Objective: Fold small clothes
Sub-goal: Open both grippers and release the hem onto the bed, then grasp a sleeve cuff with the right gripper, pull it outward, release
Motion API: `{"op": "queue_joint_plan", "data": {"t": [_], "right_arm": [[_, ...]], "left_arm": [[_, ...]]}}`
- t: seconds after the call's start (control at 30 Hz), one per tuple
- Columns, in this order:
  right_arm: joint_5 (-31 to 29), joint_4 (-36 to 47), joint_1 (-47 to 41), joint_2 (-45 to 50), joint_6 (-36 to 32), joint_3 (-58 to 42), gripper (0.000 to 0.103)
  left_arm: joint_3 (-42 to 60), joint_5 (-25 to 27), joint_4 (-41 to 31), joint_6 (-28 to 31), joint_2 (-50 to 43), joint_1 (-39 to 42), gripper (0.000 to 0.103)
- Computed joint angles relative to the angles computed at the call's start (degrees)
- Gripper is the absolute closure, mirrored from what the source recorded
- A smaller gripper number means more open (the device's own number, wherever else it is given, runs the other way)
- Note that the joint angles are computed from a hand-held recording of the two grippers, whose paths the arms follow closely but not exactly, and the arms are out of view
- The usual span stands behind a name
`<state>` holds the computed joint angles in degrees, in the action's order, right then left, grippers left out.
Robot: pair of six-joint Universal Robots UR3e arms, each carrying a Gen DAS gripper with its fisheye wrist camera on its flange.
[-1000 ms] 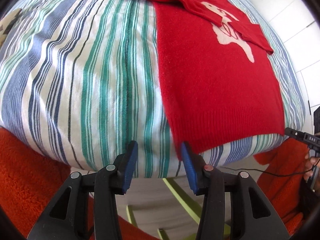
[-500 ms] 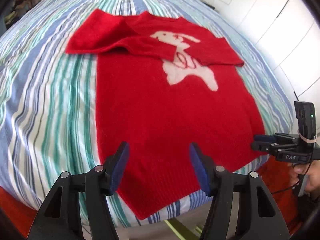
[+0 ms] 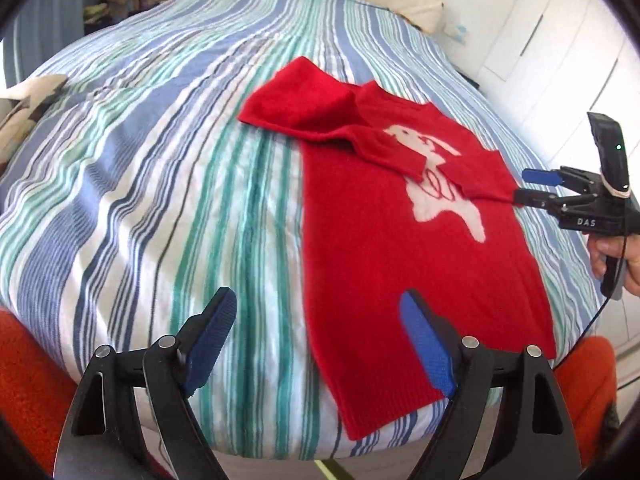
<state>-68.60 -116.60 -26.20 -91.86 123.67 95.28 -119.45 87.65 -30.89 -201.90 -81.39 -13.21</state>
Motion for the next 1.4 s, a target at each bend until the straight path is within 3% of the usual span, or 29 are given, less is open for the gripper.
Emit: {"op": "queue_joint_plan", "data": {"t": [0.1,0.17,0.23,0.27,0.3,0.4,0.5,0.67,0.77,0.87,0.97,1.0,1.07,1.13,1.17,1.2,1.23,1.27,1.4], "right_arm": [[-3.5,-6.7,8.0,13.5,-0.4,-6.1,0.039],[-6.9,-11.7,11.2,21.3,2.8,-8.6,0.040],[-8.1,-14.0,11.1,26.0,6.0,-9.8,0.061],[-7.2,-15.0,9.9,26.4,8.2,-9.8,0.088],[-5.0,-16.5,7.5,25.2,10.9,-8.7,0.094],[5.2,-15.1,-5.5,19.3,16.3,-7.7,0.094],[13.0,-7.8,-21.3,18.0,19.5,-13.1,0.094],[12.4,0.3,-37.4,27.2,23.5,-25.7,0.094],[13.1,2.3,-42.4,31.7,26.9,-27.1,0.094],[19.1,4.1,-46.4,33.6,29.3,-25.4,0.093],[25.0,7.1,-49.3,34.5,31.5,-24.4,0.082],[26.5,8.4,-49.5,35.7,32.8,-25.5,0.065],[29.9,9.4,-50.5,36.3,34.4,-25.1,0.053],[30.9,8.5,-50.5,36.4,36.5,-25.1,0.052],[29.9,7.6,-50.0,36.8,38.1,-25.7,0.054],[28.6,5.8,-49.4,37.0,40.2,-25.8,0.065],[27.1,3.8,-49.0,37.0,41.9,-25.4,0.077],[23.6,2.5,-48.1,37.1,43.4,-26.2,0.099],[9.8,-8.2,-46.3,34.4,44.6,-25.4,0.100]], "left_arm": [[-1.2,2.1,-1.2,-1.3,0.5,1.4,0.018],[-2.0,0.8,-2.2,-2.6,0.8,3.3,0.018],[-2.8,-0.8,-3.2,-3.6,1.4,5.2,0.018],[-3.1,-1.1,-3.4,-4.0,1.5,5.7,0.018],[-3.4,-1.4,-3.3,-4.2,1.6,6.0,0.018],[-4.3,-2.2,-3.6,-4.0,2.3,6.9,0.018],[-3.5,-1.5,-3.6,-4.3,0.5,5.7,0.017],[-1.0,1.1,-4.2,-4.3,-2.2,2.9,0.017],[-0.2,2.2,-5.1,-3.7,-2.5,1.8,0.017],[-0.2,2.5,-5.6,-3.3,-2.1,1.6,0.017],[-0.4,2.4,-5.7,-3.5,-2.1,1.8,0.017],[-0.4,2.3,-5.7,-3.6,-2.2,1.8,0.017],[-0.3,2.5,-5.7,-3.6,-2.3,1.7,0.017],[-0.1,2.8,-5.9,-3.7,-2.4,1.5,0.017],[0.0,2.9,-6.0,-3.6,-2.5,1.5,0.017],[0.1,2.9,-6.1,-3.5,-2.6,1.5,0.017],[0.1,2.8,-6.2,-3.5,-2.6,1.6,0.017],[0.1,2.8,-6.3,-3.4,-2.5,1.6,0.017],[0.1,2.9,-6.1,-3.4,-2.8,1.6,0.017]]}}
